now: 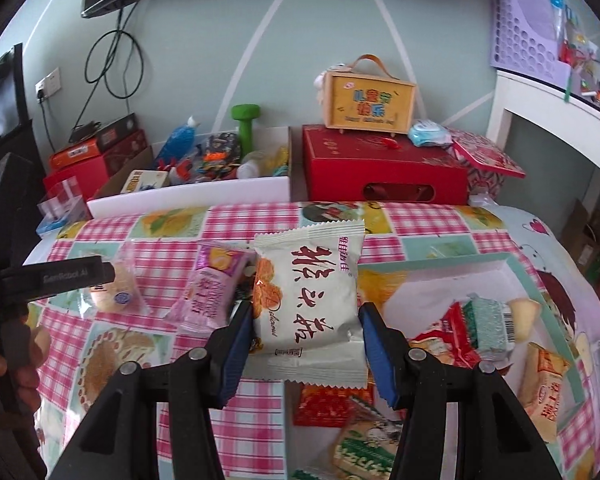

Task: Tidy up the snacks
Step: 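Grasp the white pastry packet with the right tool while the left grasps the clear-wrapped round bun, then lift both held snacks and carry them over the teal-rimmed tray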

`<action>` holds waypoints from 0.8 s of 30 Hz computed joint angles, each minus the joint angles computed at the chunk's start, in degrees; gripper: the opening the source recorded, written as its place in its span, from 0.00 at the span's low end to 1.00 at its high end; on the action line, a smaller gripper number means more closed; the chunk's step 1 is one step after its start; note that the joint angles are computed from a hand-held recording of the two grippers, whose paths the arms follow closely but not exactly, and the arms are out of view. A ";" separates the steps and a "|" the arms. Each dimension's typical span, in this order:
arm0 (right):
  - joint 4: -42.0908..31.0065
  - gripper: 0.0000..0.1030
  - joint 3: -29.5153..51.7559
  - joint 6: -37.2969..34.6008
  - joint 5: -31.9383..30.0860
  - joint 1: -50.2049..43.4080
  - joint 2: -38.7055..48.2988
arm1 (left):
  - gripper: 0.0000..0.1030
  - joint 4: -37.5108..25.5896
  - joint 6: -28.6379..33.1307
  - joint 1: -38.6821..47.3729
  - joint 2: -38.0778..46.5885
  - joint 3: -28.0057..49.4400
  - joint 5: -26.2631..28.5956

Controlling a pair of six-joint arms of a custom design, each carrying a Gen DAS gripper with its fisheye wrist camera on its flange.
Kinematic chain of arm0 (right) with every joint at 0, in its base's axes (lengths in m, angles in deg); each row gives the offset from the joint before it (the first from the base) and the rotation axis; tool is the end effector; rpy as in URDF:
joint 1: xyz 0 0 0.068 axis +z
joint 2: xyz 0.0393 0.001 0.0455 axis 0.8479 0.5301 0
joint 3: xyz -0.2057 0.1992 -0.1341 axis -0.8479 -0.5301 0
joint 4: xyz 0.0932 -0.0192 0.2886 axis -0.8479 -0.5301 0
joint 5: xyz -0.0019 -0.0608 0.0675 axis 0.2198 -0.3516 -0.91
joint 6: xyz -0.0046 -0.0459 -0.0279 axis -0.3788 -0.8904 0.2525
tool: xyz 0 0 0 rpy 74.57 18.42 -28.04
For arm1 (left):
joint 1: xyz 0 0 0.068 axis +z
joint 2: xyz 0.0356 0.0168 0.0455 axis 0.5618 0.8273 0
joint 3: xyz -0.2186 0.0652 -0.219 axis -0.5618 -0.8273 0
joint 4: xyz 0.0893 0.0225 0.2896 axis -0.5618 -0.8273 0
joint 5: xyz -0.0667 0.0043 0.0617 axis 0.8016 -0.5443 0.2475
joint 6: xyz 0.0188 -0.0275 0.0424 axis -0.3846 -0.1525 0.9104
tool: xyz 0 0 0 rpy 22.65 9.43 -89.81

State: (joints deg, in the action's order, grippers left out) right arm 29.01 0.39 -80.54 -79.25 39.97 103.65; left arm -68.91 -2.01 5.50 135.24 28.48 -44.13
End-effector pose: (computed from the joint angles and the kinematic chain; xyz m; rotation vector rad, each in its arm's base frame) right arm 0.2802 -0.0743 0.2044 -0.4323 2.2856 0.1627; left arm 0.2823 -0.1380 0.1791 -0.8397 2.4797 0.0867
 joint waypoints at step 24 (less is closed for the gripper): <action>-1.50 0.54 3.30 -0.52 -0.19 -3.21 3.74 | 0.65 0.51 -5.24 -1.56 4.34 0.66 -1.22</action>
State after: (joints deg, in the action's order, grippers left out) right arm 27.51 3.69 -81.06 -79.44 36.76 107.39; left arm -68.40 -7.25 3.94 139.57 29.15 -45.35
